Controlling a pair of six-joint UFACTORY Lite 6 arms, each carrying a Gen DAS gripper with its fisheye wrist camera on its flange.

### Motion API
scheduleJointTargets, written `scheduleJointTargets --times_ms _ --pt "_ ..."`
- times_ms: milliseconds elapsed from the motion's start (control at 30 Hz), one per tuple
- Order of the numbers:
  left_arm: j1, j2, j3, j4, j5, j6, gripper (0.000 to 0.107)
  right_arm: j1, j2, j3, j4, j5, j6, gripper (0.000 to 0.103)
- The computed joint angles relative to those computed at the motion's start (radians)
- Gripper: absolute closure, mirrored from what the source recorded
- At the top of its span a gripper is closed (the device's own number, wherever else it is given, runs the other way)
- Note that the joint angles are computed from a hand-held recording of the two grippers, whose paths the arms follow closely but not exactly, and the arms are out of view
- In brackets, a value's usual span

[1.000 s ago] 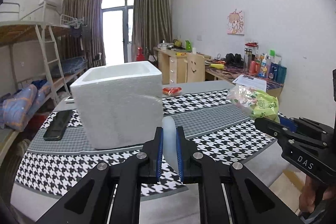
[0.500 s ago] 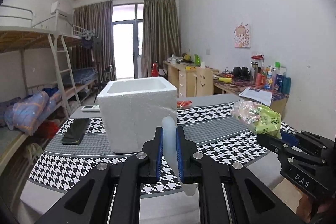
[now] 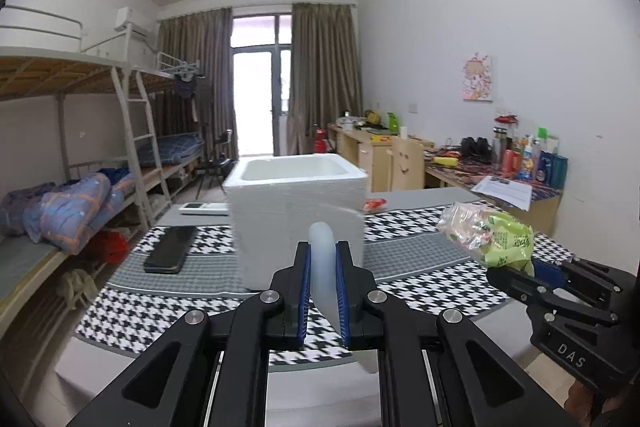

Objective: Organize soft objects
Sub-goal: 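Carry the snack packet and white stick over the foam box with both tools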

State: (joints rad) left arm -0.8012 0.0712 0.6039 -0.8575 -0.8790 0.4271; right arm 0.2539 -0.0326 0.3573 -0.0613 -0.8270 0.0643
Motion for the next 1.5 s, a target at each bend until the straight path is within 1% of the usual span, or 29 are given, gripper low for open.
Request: scheduleJointTargets --times_ms 267,533,633,1033,1233,1333,1500 --pt "0.108 -0.080 -0.066 0.039 0.033 -0.012 0.094 0.077 0.092 0.103 0.021 0.021 -0.016 0.075" --pt "0.206 -0.079 -0.035 0.128 0.089 -0.030 0.094 0.094 0.175 0.226 0.007 0.072 -0.012 0.075" --pt "0.248 -0.060 0.002 0.176 0.123 -0.044 0.094 0.092 0.194 0.259 0.004 0.087 -0.014 0.075" --pt "0.354 0.017 0.210 0.282 0.267 -0.038 0.094 0.076 0.225 0.444 0.000 0.233 -0.022 0.075" --pt "0.381 0.075 0.326 0.300 0.324 -0.019 0.094 0.053 0.289 0.592 -0.051 0.315 0.013 0.075" --pt "0.398 0.109 0.400 0.302 0.362 0.001 0.094 0.056 0.299 0.623 -0.047 0.336 0.010 0.075" --pt "0.427 0.164 0.503 0.333 0.421 -0.008 0.094 0.049 0.344 0.722 -0.065 0.385 0.021 0.075"
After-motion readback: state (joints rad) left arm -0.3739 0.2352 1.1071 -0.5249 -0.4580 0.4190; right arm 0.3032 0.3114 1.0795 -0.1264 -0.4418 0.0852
